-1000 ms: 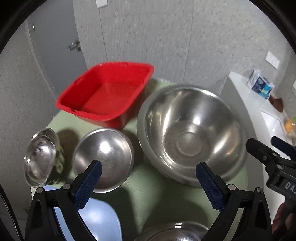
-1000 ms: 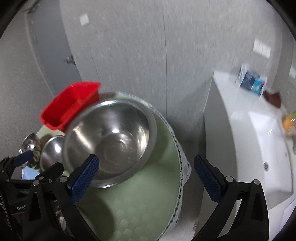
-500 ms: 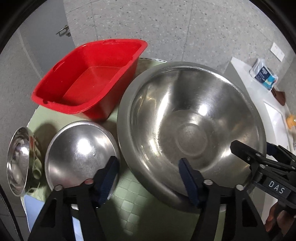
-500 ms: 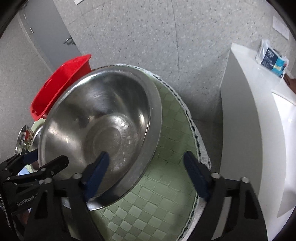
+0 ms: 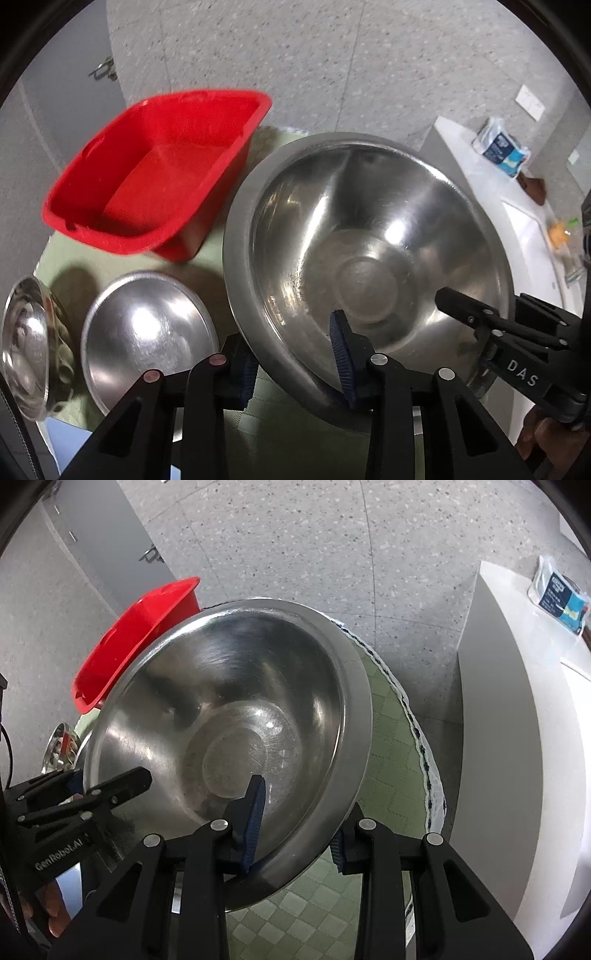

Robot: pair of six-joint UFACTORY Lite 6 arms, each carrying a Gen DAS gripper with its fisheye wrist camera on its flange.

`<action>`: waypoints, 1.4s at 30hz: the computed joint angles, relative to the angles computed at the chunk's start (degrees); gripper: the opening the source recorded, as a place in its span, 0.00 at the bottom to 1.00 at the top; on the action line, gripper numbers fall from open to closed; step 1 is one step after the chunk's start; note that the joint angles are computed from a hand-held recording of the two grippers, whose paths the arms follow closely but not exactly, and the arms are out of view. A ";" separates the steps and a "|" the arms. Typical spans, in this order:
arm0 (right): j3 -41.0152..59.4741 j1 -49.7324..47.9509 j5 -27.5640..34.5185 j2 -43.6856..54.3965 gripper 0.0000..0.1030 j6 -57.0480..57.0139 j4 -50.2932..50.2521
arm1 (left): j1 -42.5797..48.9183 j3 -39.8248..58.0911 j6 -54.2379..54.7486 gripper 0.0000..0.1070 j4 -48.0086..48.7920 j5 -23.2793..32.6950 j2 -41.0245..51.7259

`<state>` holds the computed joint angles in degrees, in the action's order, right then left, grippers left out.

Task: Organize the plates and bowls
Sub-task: 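Grasp the rim of the large steel bowl with both grippers, then lift the large steel bowl into the red basin and open both grippers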

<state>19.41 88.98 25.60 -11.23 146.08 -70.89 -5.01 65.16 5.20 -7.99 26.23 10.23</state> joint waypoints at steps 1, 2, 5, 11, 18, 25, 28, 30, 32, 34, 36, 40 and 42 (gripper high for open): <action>0.44 0.94 1.42 -0.67 0.30 -1.92 2.51 | 0.25 -2.25 1.42 0.30 -0.79 -0.36 -2.70; 1.08 1.96 2.83 -1.17 0.30 -3.41 4.69 | 0.33 -2.66 2.68 0.30 -1.66 -0.67 -3.72; 3.47 3.79 7.91 -4.06 0.31 -10.57 11.30 | 2.02 -3.74 8.93 0.30 -6.85 -0.26 -7.74; 14.65 0.64 13.73 -2.11 0.31 -25.87 15.97 | 10.50 -3.25 22.86 0.30 -17.43 3.50 -13.74; 35.21 -8.12 9.53 13.94 0.31 -42.38 16.46 | 26.06 4.42 35.11 0.30 -26.41 11.52 -10.35; 59.49 -16.52 1.50 36.31 0.31 -63.84 29.40 | 35.67 18.44 37.04 0.30 -26.78 17.28 4.88; 71.24 -18.54 2.43 46.45 0.31 -75.05 38.05 | 36.89 25.42 33.80 0.31 -23.82 19.31 12.50; 76.86 -19.49 2.86 51.56 0.31 -81.32 43.65 | 37.89 26.38 33.87 0.31 -23.19 19.23 14.85; 81.04 -20.60 2.56 55.68 0.31 -87.26 49.21 | 38.30 28.04 33.46 0.31 -22.73 19.63 16.86; 84.87 -21.23 3.14 59.34 0.30 -91.42 53.13 | 37.45 30.17 31.50 0.31 -21.34 19.86 18.82; 88.28 -21.46 3.94 62.29 0.30 -93.40 55.38 | 37.22 34.53 30.68 0.31 -20.76 21.06 22.10; 92.35 -21.89 5.27 65.84 0.33 -95.90 58.20 | 35.90 40.76 28.53 0.35 -18.62 22.64 25.68; 94.02 -22.26 6.29 67.00 0.33 -96.80 59.08 | 35.04 43.07 27.51 0.36 -17.86 23.10 27.44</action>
